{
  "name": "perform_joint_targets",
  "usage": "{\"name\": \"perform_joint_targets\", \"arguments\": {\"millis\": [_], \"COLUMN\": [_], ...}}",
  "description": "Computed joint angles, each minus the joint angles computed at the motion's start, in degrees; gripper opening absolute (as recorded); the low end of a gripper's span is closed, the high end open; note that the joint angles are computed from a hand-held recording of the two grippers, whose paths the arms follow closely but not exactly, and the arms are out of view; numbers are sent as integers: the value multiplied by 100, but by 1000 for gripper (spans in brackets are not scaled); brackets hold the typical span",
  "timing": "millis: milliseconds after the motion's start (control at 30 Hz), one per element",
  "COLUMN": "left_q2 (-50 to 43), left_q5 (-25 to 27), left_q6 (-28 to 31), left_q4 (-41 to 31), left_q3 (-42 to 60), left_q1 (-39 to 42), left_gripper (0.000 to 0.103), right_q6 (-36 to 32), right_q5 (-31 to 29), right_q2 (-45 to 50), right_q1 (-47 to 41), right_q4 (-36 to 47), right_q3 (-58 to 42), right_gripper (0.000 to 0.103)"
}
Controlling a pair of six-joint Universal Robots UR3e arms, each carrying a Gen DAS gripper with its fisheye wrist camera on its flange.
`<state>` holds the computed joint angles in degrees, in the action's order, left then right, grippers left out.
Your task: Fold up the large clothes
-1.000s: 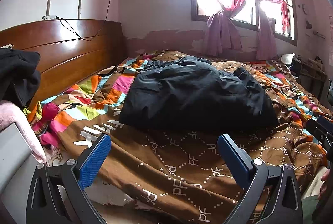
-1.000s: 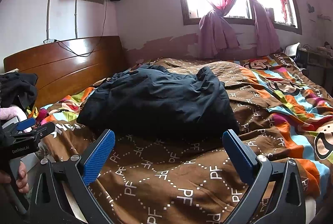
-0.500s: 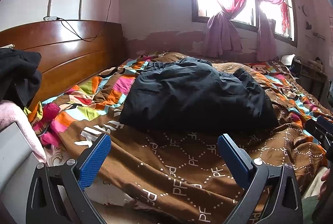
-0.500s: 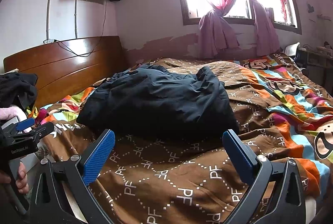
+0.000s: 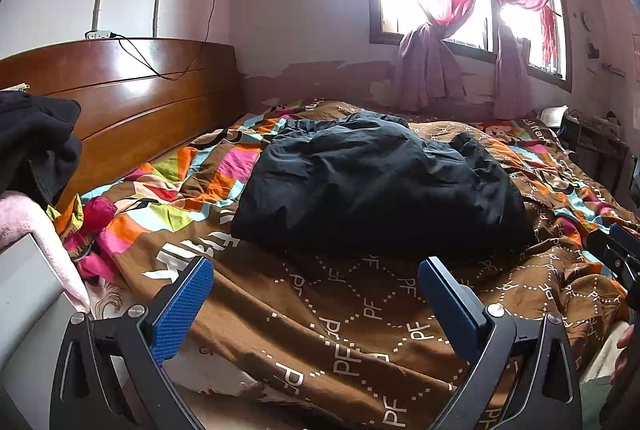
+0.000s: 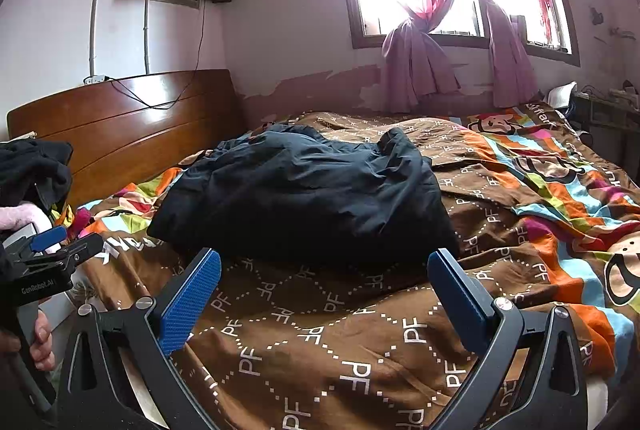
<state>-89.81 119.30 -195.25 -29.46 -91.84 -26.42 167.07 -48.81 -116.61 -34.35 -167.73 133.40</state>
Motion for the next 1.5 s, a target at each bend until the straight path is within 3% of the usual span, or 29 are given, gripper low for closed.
{"name": "perform_joint_targets", "arguments": {"millis": [1500], "left_q2": [61], "left_q5": [-65], "left_q6": [12], "left_q4": [67], "left_q3": [-58], "left_q1": [45], "left_gripper": [103], "right_q6": [90], "right_q5": [9], "right_q2": [25], "right_q1": [-19], "right_q4": [-262], "right_q3": [136], "right_gripper": [102]}}
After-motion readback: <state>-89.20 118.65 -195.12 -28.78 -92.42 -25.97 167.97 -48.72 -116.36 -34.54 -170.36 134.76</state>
